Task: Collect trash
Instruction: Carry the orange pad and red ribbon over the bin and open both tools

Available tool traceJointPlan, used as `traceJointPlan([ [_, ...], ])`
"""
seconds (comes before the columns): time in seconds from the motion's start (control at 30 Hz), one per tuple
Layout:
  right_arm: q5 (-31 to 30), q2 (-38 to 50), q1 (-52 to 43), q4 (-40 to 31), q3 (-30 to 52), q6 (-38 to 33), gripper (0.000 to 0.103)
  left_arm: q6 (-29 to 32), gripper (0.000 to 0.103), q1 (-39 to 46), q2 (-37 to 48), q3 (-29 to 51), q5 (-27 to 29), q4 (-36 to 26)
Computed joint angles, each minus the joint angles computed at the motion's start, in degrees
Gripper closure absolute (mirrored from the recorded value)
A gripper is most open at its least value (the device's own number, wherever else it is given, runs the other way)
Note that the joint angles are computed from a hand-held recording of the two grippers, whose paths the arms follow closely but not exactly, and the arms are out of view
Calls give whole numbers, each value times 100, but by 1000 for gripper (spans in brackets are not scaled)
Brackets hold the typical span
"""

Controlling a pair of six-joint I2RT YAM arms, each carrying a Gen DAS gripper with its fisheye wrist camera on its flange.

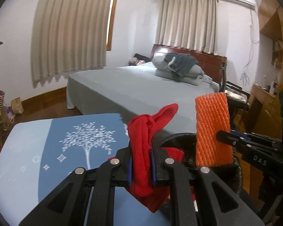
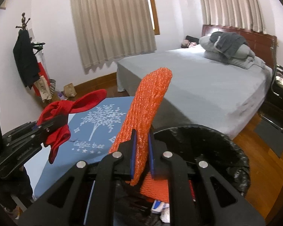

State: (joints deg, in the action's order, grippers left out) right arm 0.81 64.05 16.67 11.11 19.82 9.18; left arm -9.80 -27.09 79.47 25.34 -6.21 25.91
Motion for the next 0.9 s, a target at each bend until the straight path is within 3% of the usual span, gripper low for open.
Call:
traceJointPlan([
  [0.53,-692,-1328,-1610,-870,-543,-588,92,-38,88,-1071,610,662,-326,-5],
  [0.9,-1050,-859,-2419,-610,-709,-888,92,16,88,-1377,1502,1319,-198,35],
])
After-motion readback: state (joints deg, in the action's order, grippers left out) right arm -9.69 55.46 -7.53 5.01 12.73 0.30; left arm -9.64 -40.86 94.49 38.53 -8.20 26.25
